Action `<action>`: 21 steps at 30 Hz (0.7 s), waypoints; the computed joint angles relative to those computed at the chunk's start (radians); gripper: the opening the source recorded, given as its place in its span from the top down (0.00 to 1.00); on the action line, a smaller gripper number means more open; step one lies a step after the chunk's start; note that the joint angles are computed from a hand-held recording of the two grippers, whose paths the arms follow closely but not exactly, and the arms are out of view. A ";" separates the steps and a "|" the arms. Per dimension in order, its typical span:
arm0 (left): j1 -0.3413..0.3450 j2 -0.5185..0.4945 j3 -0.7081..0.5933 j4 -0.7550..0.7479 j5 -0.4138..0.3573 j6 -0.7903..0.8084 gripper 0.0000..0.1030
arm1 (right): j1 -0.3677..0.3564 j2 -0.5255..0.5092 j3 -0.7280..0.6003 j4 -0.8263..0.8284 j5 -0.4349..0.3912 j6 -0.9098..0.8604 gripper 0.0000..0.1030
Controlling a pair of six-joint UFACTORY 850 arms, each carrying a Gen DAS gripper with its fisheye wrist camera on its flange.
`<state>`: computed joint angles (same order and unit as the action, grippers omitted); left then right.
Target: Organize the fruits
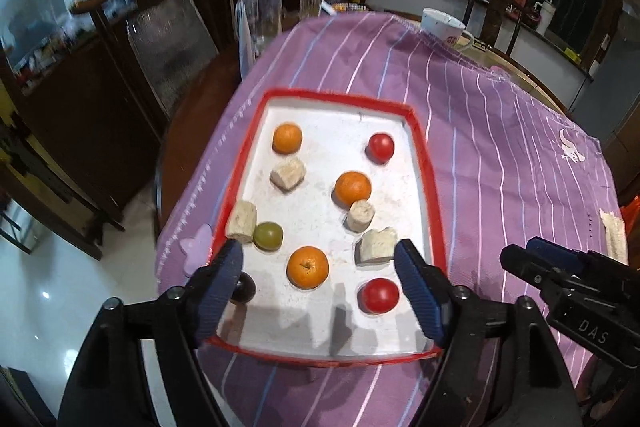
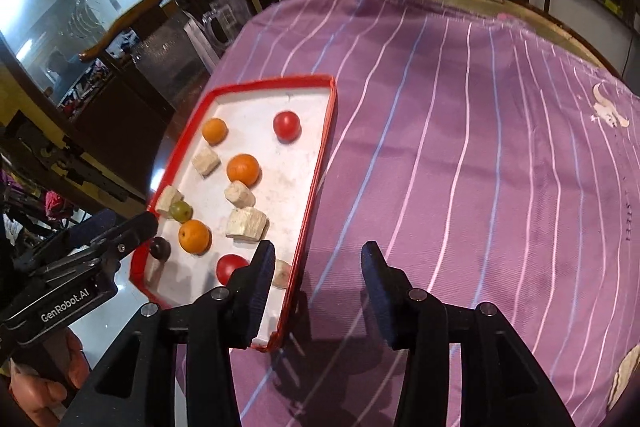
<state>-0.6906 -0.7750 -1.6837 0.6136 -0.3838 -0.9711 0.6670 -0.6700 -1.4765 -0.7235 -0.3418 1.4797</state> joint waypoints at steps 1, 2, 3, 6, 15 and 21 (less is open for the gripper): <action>-0.009 0.009 0.004 0.043 -0.009 -0.035 0.21 | 0.001 0.010 0.013 -0.023 0.007 0.021 0.52; -0.018 0.016 0.006 0.081 -0.019 -0.064 0.21 | 0.002 0.020 0.027 -0.050 0.018 0.050 0.52; -0.029 0.020 0.004 0.118 -0.034 -0.091 0.21 | 0.004 0.031 0.043 -0.083 0.029 0.087 0.51; -0.059 0.029 -0.003 0.180 -0.072 -0.129 0.20 | 0.010 0.064 0.090 -0.189 0.055 0.195 0.51; -0.116 0.017 -0.049 0.218 -0.149 -0.121 0.19 | 0.009 0.144 0.198 -0.517 0.069 0.534 0.49; -0.129 -0.003 -0.080 0.171 -0.177 -0.082 0.19 | -0.004 0.171 0.246 -0.568 0.079 0.619 0.48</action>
